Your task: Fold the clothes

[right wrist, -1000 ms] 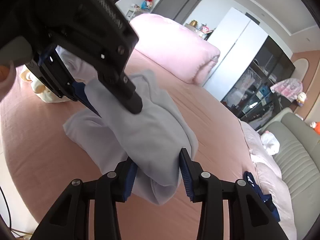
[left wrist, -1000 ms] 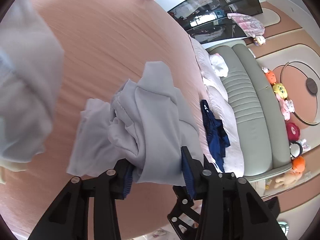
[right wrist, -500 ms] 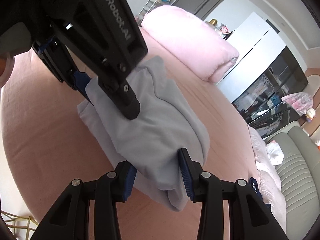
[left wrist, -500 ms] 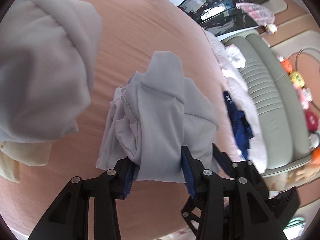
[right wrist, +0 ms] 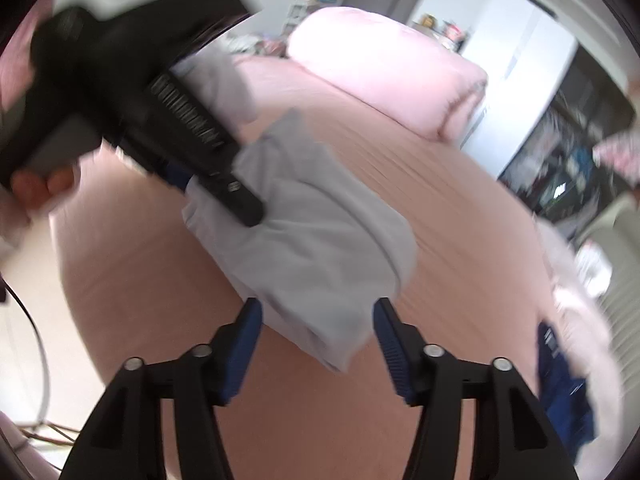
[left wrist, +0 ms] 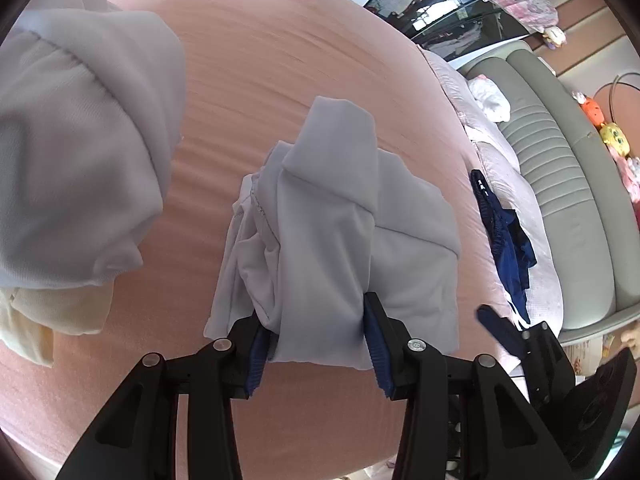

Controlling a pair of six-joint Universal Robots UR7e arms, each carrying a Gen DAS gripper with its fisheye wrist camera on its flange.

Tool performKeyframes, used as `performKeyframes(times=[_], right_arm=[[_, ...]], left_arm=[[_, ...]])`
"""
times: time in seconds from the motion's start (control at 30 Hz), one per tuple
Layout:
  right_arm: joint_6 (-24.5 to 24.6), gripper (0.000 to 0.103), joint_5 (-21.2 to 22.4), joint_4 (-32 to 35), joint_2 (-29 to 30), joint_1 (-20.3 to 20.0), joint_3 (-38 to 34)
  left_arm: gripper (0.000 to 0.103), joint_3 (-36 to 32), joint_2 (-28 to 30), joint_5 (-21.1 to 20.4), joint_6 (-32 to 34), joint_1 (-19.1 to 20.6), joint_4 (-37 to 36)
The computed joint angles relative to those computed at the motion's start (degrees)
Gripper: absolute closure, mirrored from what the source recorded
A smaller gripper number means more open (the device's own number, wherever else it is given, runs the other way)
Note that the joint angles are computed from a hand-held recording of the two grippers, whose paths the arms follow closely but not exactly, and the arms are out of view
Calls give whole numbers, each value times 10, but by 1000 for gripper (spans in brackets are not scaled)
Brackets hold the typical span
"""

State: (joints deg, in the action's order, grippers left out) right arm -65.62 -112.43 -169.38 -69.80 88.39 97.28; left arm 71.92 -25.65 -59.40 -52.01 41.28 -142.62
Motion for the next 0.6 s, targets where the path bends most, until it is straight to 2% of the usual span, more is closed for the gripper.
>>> performKeyframes(times=[0.07, 0.17, 0.27, 0.4, 0.5, 0.6], right_arm=[[61, 39, 24, 49, -20, -9, -11], [148, 29, 58, 99, -37, -23, -29], [247, 28, 101, 168, -44, -40, -60], [389, 26, 137, 266, -26, -61, -114], [479, 26, 209, 334, -5, -85, -156], [552, 26, 290, 359, 17, -109, -182]], left_arm=[[62, -8, 2, 5, -8, -2, 16], [62, -30, 8, 22, -12, -10, 57], [61, -65, 19, 40, -16, -19, 118], [61, -102, 29, 40, -30, -20, 178], [61, -105, 27, 37, -32, -21, 182], [60, -96, 20, 37, -28, -22, 171]])
